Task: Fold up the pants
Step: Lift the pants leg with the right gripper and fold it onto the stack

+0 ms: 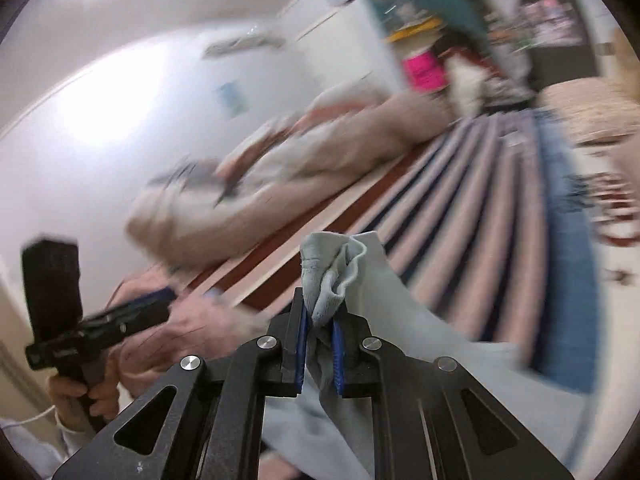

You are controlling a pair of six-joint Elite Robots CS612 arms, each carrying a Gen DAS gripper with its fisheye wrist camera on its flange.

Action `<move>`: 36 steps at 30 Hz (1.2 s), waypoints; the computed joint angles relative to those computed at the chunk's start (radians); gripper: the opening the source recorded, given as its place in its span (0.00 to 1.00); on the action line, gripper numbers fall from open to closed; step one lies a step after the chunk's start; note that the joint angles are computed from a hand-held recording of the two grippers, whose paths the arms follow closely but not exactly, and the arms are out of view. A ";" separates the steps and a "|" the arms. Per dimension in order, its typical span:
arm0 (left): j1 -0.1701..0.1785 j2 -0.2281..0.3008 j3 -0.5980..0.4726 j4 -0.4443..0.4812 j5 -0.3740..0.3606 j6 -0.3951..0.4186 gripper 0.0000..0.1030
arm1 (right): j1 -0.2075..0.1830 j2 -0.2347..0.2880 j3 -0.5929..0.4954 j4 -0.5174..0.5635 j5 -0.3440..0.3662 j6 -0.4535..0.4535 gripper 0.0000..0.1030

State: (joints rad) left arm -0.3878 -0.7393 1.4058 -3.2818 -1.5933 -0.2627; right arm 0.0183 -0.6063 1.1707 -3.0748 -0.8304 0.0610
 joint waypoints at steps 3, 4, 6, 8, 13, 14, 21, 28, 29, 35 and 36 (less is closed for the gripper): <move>0.004 0.002 0.002 -0.001 -0.006 0.000 0.73 | 0.036 0.036 -0.063 0.210 0.072 -0.142 0.05; 0.006 0.003 0.001 0.002 -0.009 0.000 0.73 | 0.045 0.045 -0.077 0.275 0.083 -0.193 0.05; 0.008 0.006 -0.002 0.006 -0.014 -0.004 0.73 | 0.064 0.053 -0.088 0.391 0.085 -0.307 0.06; 0.010 0.012 -0.011 0.012 -0.026 -0.009 0.73 | 0.072 0.046 -0.072 0.455 0.079 -0.376 0.07; 0.011 0.018 -0.020 0.030 -0.039 -0.003 0.73 | 0.047 0.008 -0.011 0.480 0.127 -0.329 0.55; 0.011 0.019 -0.021 0.039 -0.044 -0.001 0.73 | 0.035 -0.009 0.024 0.420 0.151 -0.283 0.58; 0.005 0.020 -0.022 0.066 -0.060 0.018 0.73 | -0.050 -0.112 0.217 0.180 -0.126 0.004 0.66; 0.002 0.023 -0.029 0.080 -0.059 0.011 0.73 | -0.106 -0.036 0.188 0.212 0.036 0.239 0.73; 0.002 0.023 -0.029 0.083 -0.057 0.011 0.73 | -0.106 -0.023 0.175 0.206 0.057 0.246 0.75; 0.000 0.022 -0.030 0.092 -0.050 0.014 0.73 | -0.069 0.002 0.118 0.271 0.090 0.165 0.69; -0.001 0.022 -0.030 0.093 -0.049 0.013 0.73 | -0.056 -0.006 0.122 0.285 0.038 0.120 0.52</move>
State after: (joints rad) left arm -0.3886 -0.7169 1.3762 -3.1890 -1.6426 -0.2494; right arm -0.0380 -0.6122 1.2928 -2.7900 -0.7926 0.1812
